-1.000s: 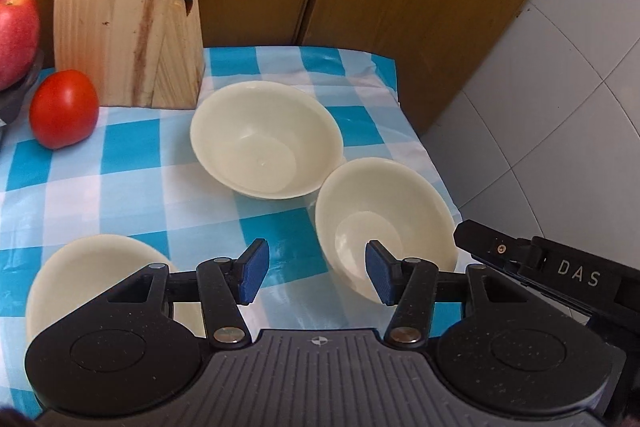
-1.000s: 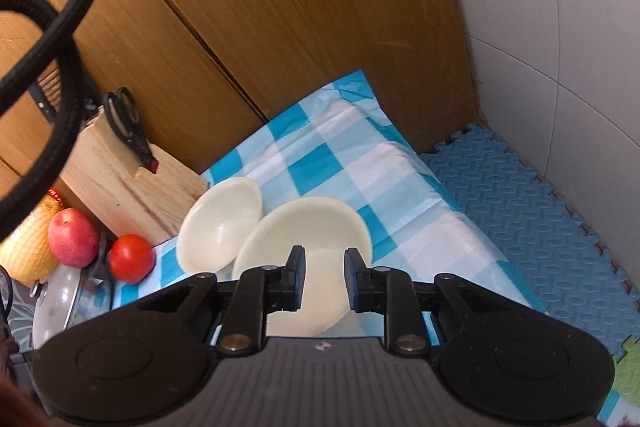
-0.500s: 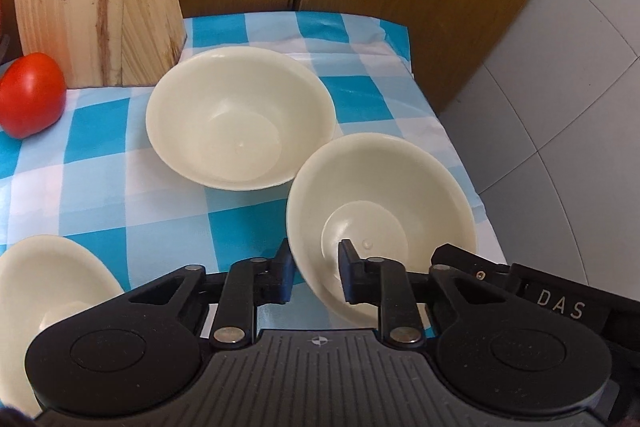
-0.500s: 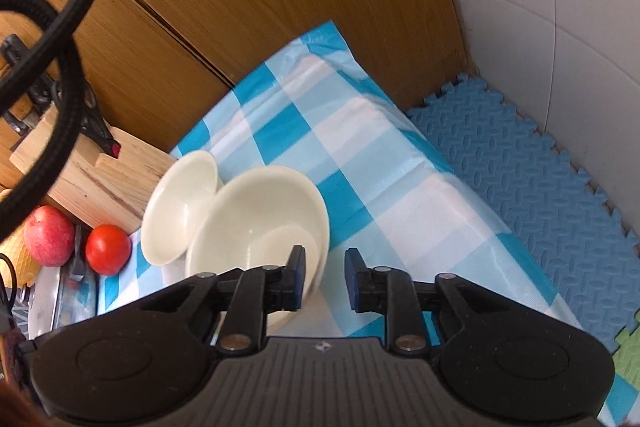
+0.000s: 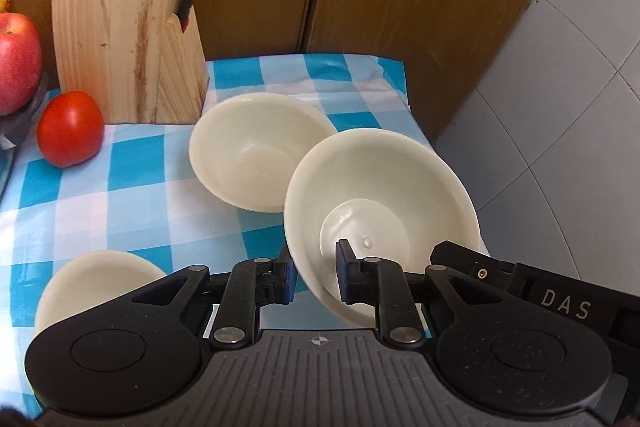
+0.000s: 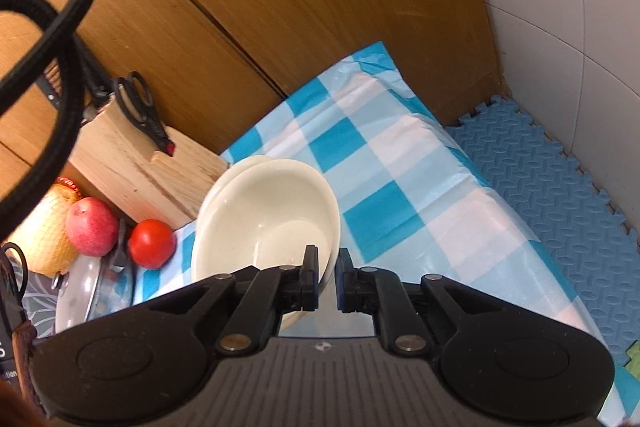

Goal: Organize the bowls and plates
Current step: 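Lower the cream bowl into the other cream bowl and open the left gripper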

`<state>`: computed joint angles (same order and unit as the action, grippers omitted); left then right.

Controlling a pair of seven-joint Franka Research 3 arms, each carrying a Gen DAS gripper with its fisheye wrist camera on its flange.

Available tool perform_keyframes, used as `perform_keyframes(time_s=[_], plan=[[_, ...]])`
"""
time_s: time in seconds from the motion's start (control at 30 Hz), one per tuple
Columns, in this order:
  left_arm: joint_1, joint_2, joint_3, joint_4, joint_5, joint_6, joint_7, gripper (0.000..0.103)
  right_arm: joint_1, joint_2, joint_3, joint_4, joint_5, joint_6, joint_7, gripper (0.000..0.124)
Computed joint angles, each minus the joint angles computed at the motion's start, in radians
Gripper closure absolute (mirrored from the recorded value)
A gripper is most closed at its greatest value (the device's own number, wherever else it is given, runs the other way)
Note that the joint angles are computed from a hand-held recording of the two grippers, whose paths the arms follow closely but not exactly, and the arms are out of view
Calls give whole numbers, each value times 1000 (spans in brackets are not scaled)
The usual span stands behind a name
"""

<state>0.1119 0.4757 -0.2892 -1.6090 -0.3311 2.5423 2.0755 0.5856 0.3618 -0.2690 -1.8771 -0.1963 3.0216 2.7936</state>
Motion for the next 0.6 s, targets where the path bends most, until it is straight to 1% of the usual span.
perform_keyframes(time_s=[0.27, 0.5, 0.6], plan=[[30, -38, 14, -33, -19, 8, 10, 76, -10, 23, 48, 43, 41, 6, -65, 113], [57, -84, 29, -76, -49, 30, 40, 76, 4, 47, 69, 81, 90, 21, -126, 113], [68, -97, 40, -84, -60, 29, 46, 76, -17, 61, 111, 106, 134, 18, -179, 113]])
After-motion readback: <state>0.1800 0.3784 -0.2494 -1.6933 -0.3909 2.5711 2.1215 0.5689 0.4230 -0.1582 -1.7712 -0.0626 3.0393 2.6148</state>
